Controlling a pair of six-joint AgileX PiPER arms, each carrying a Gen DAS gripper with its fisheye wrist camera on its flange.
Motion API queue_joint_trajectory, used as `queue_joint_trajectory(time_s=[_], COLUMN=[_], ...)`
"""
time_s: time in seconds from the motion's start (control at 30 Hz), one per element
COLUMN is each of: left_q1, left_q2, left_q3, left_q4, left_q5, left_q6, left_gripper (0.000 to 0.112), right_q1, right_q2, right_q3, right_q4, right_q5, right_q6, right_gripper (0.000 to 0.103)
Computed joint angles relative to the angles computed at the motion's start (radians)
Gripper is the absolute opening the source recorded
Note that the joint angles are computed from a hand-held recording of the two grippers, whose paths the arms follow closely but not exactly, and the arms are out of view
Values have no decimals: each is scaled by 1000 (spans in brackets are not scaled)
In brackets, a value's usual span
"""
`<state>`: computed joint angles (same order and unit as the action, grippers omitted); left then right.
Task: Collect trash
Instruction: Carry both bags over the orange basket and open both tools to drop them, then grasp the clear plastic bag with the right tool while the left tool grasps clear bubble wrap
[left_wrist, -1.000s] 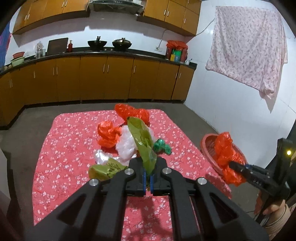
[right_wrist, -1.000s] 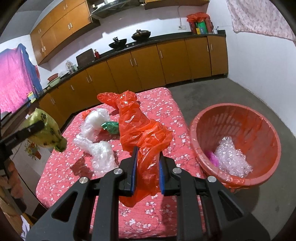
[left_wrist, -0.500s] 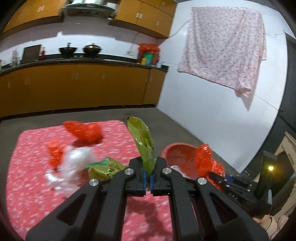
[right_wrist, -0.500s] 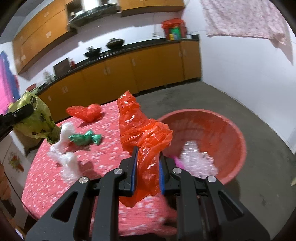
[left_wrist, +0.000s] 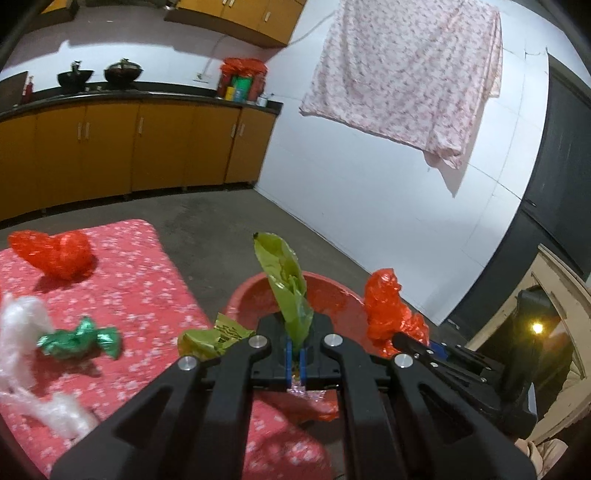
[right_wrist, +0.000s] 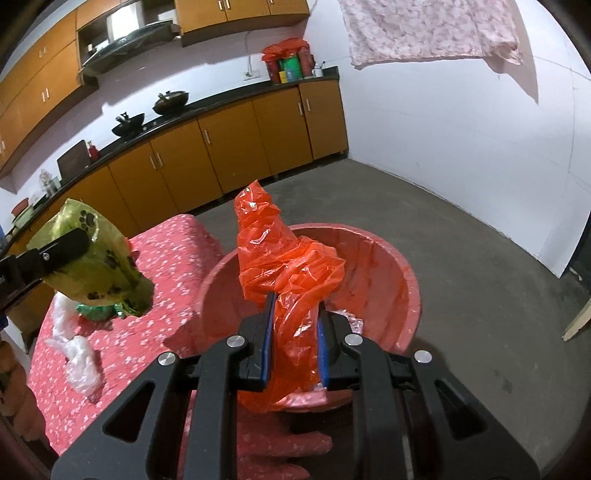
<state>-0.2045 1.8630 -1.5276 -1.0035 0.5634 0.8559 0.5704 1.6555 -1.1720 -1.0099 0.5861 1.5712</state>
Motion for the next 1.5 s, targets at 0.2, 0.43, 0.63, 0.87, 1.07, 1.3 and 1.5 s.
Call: queue_joint_trajectory(time_s=[0.2, 0.43, 0.63, 0.87, 1.07, 1.3, 1.5], left_q1=[-51, -93, -109, -100, -50, 8, 95], left_q2=[99, 185, 233, 247, 177, 34, -105], left_q3=[-101, -197, -243, -247, -162, -3, 149], left_q4=[32, 64, 70, 141, 171, 204, 215], left_q5=[11, 20, 32, 12, -38, -118, -178], left_q6=[-34, -74, -89, -185, -215, -193, -163], left_gripper=[4, 4, 6, 51, 66, 76, 81], right_q1=[-62, -106, -130, -134, -113, -63, 27], right_q2=[25, 29, 31, 20, -16, -18, 17], right_q3=[0, 15, 32, 61, 107, 68, -25], right_q4=[-2, -27, -117, -168, -233, -177, -107], right_q5=[-50, -90, -144, -161, -127, -104, -107], right_q6=[-10, 15, 90, 137, 225, 148, 34], right_gripper=[19, 19, 23, 54, 76, 78, 78])
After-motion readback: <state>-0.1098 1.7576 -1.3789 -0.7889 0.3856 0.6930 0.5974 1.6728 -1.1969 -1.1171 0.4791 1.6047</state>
